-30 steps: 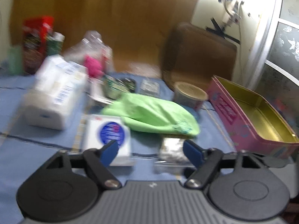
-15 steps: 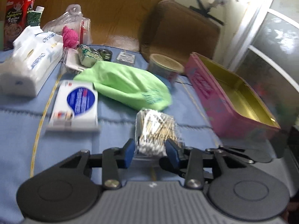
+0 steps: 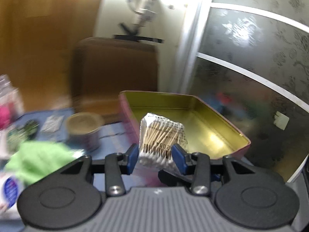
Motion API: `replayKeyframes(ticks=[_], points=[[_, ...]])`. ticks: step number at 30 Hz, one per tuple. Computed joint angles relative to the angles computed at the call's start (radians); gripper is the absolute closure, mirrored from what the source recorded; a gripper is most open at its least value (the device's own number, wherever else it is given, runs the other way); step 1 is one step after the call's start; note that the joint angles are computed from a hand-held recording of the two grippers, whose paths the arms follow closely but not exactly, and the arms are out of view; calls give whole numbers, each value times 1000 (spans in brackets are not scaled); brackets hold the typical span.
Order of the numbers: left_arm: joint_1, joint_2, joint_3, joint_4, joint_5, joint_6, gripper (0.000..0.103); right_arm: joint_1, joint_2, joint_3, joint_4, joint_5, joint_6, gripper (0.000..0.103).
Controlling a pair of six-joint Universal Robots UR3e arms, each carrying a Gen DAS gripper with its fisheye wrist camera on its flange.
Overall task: Organize soft objects
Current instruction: 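Carry the cotton swabs with the left tool into the pink tin box, then grasp the white wet-wipe pack with the left tool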
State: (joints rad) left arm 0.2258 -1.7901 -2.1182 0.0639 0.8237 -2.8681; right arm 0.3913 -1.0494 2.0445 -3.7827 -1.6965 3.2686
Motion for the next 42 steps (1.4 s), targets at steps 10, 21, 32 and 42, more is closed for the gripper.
replayKeyframes(ticks=[10, 21, 32, 42], points=[[-196, -252, 220, 119, 198, -145, 31, -124, -17, 81, -43, -71, 53, 41], [458, 170, -256, 31, -52, 61, 31, 48, 105, -216, 204, 226, -23, 47], [630, -70, -27, -278, 38, 112, 58, 182, 475, -986, 797, 299, -138, 46], [543, -42, -212, -19, 98, 149, 62, 233, 517, -1047, 855, 251, -150, 48]])
